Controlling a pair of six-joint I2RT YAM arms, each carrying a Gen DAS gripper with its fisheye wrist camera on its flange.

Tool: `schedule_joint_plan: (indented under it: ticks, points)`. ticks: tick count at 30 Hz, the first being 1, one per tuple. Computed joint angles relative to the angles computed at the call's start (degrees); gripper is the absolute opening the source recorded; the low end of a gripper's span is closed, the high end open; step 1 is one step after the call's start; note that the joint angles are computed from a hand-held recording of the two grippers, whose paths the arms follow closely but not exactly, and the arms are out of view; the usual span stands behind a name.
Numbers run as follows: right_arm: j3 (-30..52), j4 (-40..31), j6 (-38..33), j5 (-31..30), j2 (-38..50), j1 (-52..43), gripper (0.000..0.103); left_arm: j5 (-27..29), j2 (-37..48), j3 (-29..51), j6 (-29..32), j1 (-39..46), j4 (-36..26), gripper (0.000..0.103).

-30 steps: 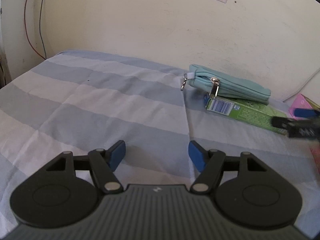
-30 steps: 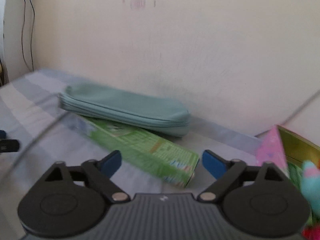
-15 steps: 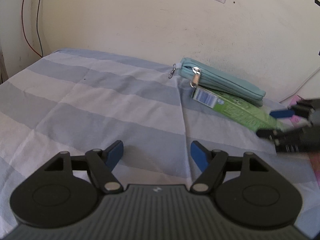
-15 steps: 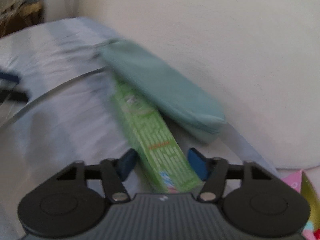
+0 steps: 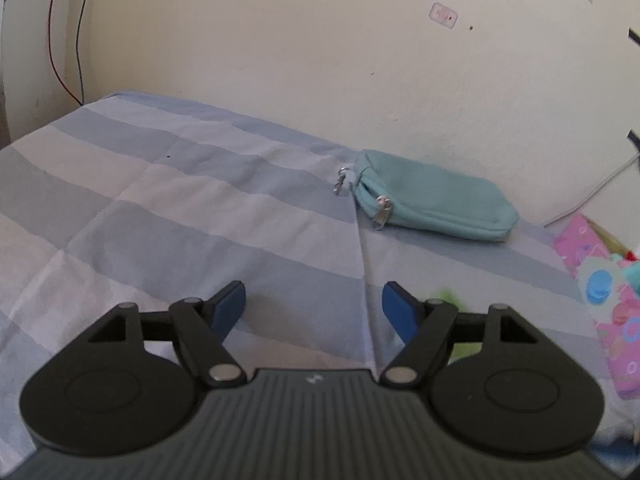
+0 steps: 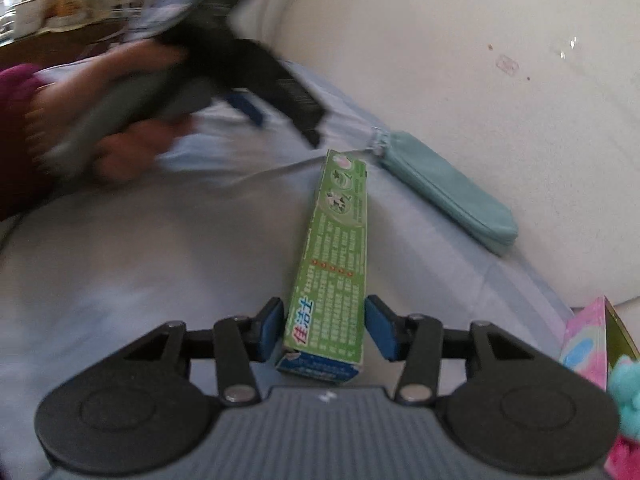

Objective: Organize objects
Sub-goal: 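Carry the green box over the pink tin with the right gripper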

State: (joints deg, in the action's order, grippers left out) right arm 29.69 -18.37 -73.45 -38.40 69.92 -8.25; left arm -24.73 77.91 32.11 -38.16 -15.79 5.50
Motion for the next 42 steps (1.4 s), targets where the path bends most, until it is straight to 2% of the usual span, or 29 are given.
schedule_joint_plan:
  ticks: [2,5,7,9,12,14,15,20,23,25,26,28,30,32,33,34,39,42]
  points:
    - [-1.0,-5.3,-5.2,-2.8,-2.6,-5.0,0.046,1.3,-0.5,-0.8,0.1,0.2,1.5,0.077]
    - [-2.8,-9.9,-6.6,-4.5,-5.3,-9.8,0.047,1.9,-0.5,-1.2,0.3,-0.1,2.4,0.077]
    - [-2.6,-13.1,-8.3,-8.0,-4.6,-15.0,0.047,1.8,0.4,-0.9,0.9,-0.4,2.9,0.077]
    - [-3.7,-15.0,-7.6,-10.2,-5.5,-18.2,0.051,1.1,1.2,-0.7,1.6,-1.1,3.0,0.077]
    - [-4.8,-12.6,-0.1,-10.8,-6.4,-17.8,0.062,0.7,0.8,-1.2,2.3,-1.6,3.4,0.077]
    - [-4.1,-13.4,-0.4,-11.8,-5.0,-19.0,0.063,0.0,0.2,-0.9,1.3,-1.7,1.4,0.077]
    - [-2.0,-17.9,-4.4,-12.5,-4.0,-22.3,0.063,-0.8,-0.5,-0.5,0.0,-2.4,-1.1,0.077]
    - [-4.0,-18.4,-8.1,-14.8,-6.2,-24.5,0.064,-1.5,-9.4,-2.2,-6.2,-10.2,-9.9,0.077]
    - [-3.7,-19.0,-8.2,-14.8,-5.9,-23.7,0.063,-3.0,-11.9,-2.0,-10.9,-18.6,-13.9,0.079]
    - [-3.1,-18.3,-6.9,-14.2,-5.5,-21.9,0.06,-2.7,-10.3,-0.8,-13.3,-22.2,-14.7,0.086]
    - [-3.2,-17.6,-5.8,-13.8,-5.9,-20.7,0.057,-2.1,-9.2,-0.3,-14.0,-23.3,-14.4,0.088]
    - [-2.6,-17.5,-3.7,-13.1,-5.7,-18.3,0.042,-0.4,-6.1,1.3,-14.6,-24.6,-13.6,0.09]
    - [-1.6,-18.5,-2.2,-13.5,-4.2,-17.3,0.042,-2.0,-2.6,3.4,-14.6,-25.7,-13.9,0.093]
    - [3.0,-26.4,-5.2,-15.7,1.9,-19.1,0.041,-2.9,-1.1,4.6,-15.1,-26.5,-14.1,0.092]
    - [7.0,-33.4,-9.0,-17.0,7.0,-20.6,0.041,-2.2,-1.0,4.8,-15.1,-26.4,-14.2,0.087]
    - [10.4,-40.0,-12.5,-17.9,11.3,-22.1,0.04,-3.2,-0.2,5.9,-15.5,-26.9,-15.6,0.086]
    - [14.2,-46.6,-16.7,-20.1,15.2,-26.6,0.04,-4.9,0.4,9.4,-14.7,-28.0,-17.2,0.076]
    - [17.3,-49.8,-20.3,-23.1,17.2,-30.4,0.04,-4.5,2.7,14.0,-11.9,-28.1,-17.0,0.076]
